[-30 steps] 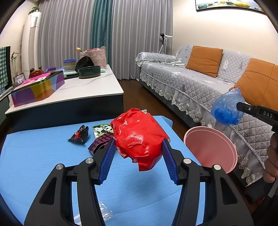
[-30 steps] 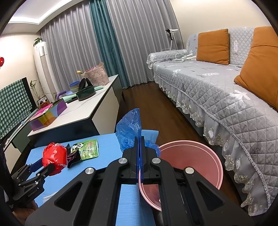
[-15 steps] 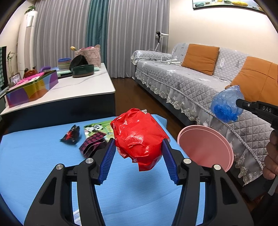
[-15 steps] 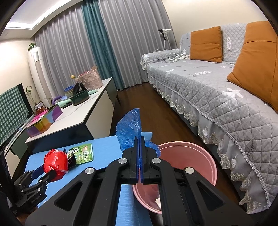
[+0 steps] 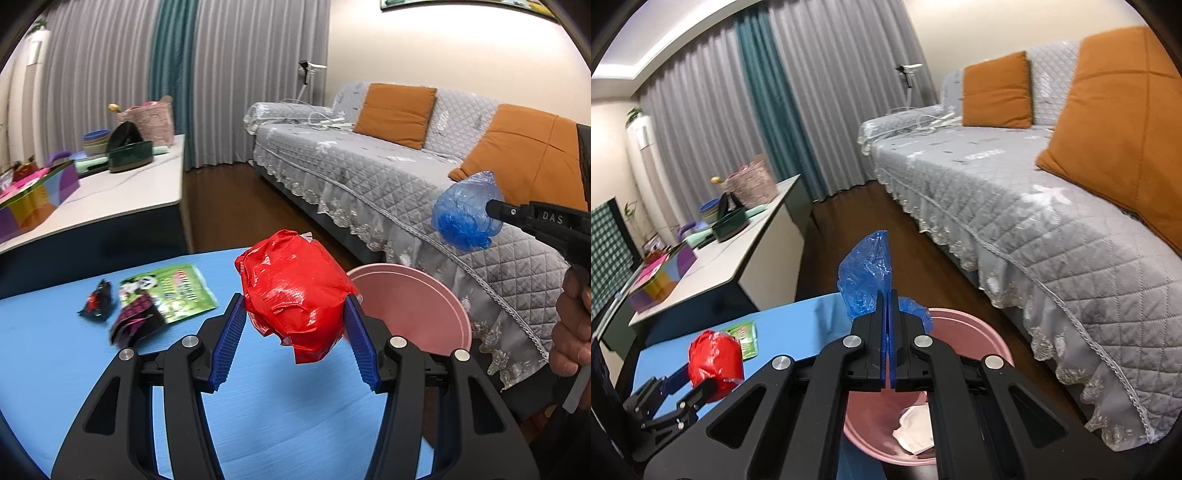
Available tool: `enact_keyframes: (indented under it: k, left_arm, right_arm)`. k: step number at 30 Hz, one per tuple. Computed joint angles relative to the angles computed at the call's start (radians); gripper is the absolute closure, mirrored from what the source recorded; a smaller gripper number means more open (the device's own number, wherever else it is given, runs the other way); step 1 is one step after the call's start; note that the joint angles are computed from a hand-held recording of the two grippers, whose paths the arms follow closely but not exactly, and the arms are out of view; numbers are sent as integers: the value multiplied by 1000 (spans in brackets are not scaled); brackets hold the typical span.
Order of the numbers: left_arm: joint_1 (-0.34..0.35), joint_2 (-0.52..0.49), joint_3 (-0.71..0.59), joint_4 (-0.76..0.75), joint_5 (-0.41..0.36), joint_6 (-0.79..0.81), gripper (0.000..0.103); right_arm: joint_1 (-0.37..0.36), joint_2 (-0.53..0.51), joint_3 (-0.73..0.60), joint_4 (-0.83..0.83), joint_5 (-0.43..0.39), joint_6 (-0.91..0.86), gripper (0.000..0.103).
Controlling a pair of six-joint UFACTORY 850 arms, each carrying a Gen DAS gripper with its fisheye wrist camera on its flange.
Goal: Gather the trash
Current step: 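Carry the red bag and blue bag in both grippers over the pink bucket, then open both grippers to drop the red bag and blue bag into the bucket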
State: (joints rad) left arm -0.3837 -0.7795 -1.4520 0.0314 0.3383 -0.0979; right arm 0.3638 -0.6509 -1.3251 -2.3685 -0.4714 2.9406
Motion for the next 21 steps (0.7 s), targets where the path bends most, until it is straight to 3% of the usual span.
enact_keyframes:
  k: [15, 21]
  left_arm:
    - [-64, -161, -237, 289, -112, -237, 50]
    - [-80, -237, -354, 530, -165, -455, 50]
  right_arm:
    - [-37, -32, -29, 71, 33, -45, 102]
    - [-48, -55, -57, 101, 54, -81, 102]
